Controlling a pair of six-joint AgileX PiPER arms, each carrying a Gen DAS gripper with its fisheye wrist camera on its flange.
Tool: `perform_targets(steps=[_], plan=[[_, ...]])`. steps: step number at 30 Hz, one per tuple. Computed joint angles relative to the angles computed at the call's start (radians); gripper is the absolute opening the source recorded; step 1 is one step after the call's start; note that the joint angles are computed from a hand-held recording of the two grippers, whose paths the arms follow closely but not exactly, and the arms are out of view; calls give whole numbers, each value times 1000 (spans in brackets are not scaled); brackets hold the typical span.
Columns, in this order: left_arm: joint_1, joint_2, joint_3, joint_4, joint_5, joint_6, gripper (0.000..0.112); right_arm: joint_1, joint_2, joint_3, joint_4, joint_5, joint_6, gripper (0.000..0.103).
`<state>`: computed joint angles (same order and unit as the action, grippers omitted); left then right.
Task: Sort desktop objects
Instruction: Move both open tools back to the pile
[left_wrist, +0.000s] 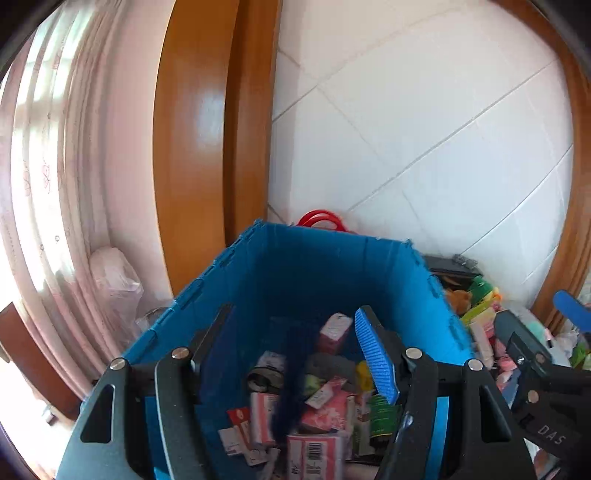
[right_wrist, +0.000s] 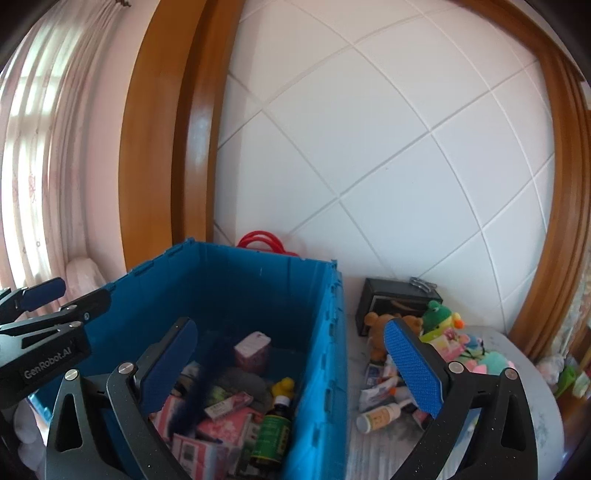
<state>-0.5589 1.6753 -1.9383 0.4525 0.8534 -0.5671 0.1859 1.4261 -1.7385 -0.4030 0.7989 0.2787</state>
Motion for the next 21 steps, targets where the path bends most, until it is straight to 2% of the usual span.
perform_targets(steps=[3, 5, 8, 9, 12, 15, 19, 21], plan=[[-75, -67, 110, 115, -65, -123, 65, -59, -74, 77, 58, -38, -43, 103], [-126, -84, 136, 166, -77, -179, 65, -117, -119, 126, 107, -64, -85, 103], [-212, -64, 105, 223, -42, -234, 69, -225, -169, 180, 216, -93, -184, 103], [-235, -53, 90, 243, -28, -251, 76, -269, -182, 195, 265, -103, -230, 103], [-349, 2, 24, 359, 24, -344, 81, -474, -220, 248, 537, -120, -484, 103], [-444, 97, -106, 398, 81, -362, 82, -702, -227, 268, 830, -76, -766, 103], [-555, 258, -314, 428, 149, -373, 83, -1091, -182, 270, 1209, 73, -1122, 103], [-605, 391, -500, 423, 211, -352, 83, -1265, -120, 245, 1338, 155, -1250, 103]])
